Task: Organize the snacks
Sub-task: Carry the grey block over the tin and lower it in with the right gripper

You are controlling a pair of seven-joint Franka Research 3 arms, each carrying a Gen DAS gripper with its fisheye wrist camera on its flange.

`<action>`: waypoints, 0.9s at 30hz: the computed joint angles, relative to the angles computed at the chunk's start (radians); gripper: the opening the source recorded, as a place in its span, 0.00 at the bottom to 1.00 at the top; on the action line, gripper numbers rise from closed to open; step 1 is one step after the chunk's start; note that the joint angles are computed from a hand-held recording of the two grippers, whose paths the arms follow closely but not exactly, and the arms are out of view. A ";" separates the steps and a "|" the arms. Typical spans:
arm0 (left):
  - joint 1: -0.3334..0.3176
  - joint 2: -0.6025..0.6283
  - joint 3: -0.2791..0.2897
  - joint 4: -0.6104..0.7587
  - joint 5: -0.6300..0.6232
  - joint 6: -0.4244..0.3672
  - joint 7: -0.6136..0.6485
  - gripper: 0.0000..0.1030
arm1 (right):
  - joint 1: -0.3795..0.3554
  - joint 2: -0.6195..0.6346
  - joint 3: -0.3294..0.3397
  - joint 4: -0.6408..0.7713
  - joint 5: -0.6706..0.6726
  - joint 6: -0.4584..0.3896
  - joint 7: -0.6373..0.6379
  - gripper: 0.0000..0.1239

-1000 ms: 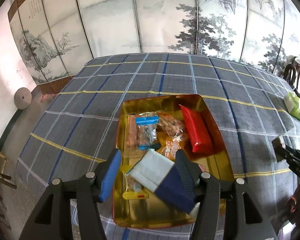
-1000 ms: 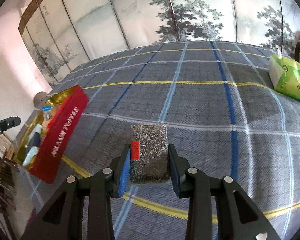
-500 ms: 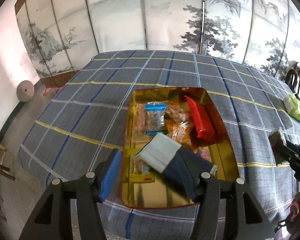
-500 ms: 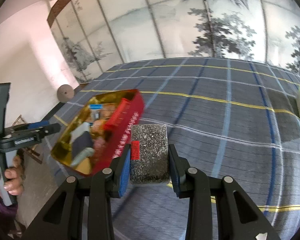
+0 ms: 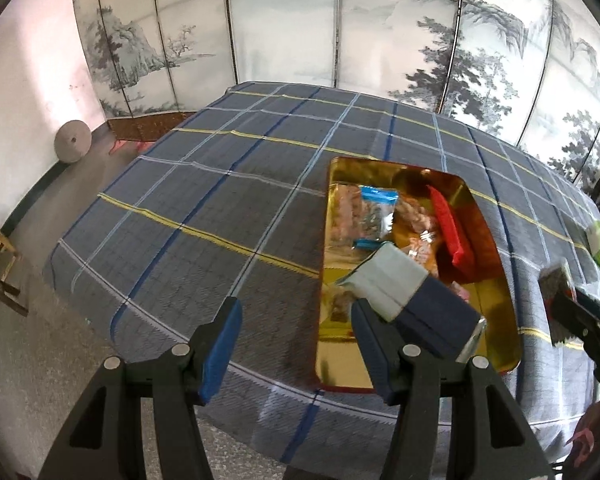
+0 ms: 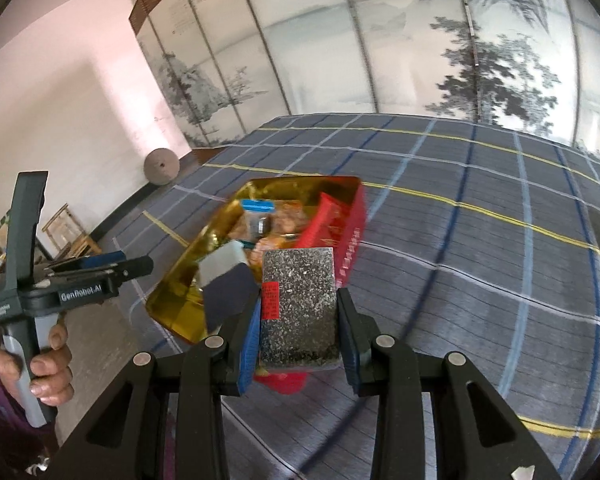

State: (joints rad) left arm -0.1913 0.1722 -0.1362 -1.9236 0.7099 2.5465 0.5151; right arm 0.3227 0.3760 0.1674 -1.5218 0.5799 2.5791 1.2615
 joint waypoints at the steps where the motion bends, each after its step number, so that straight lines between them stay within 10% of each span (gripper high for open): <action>1: -0.001 -0.001 0.000 -0.002 0.004 -0.003 0.001 0.56 | 0.003 0.014 0.001 0.020 -0.005 -0.007 0.002 0.26; 27: 0.013 0.002 0.006 -0.007 0.003 -0.016 0.031 0.56 | 0.111 0.499 -0.037 0.770 -0.246 -0.332 0.240 0.26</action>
State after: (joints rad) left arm -0.1781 0.1745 -0.1302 -1.9305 0.7133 2.5305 0.5459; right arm 0.4336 0.8755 0.1309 -0.7520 0.3341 2.2470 1.5016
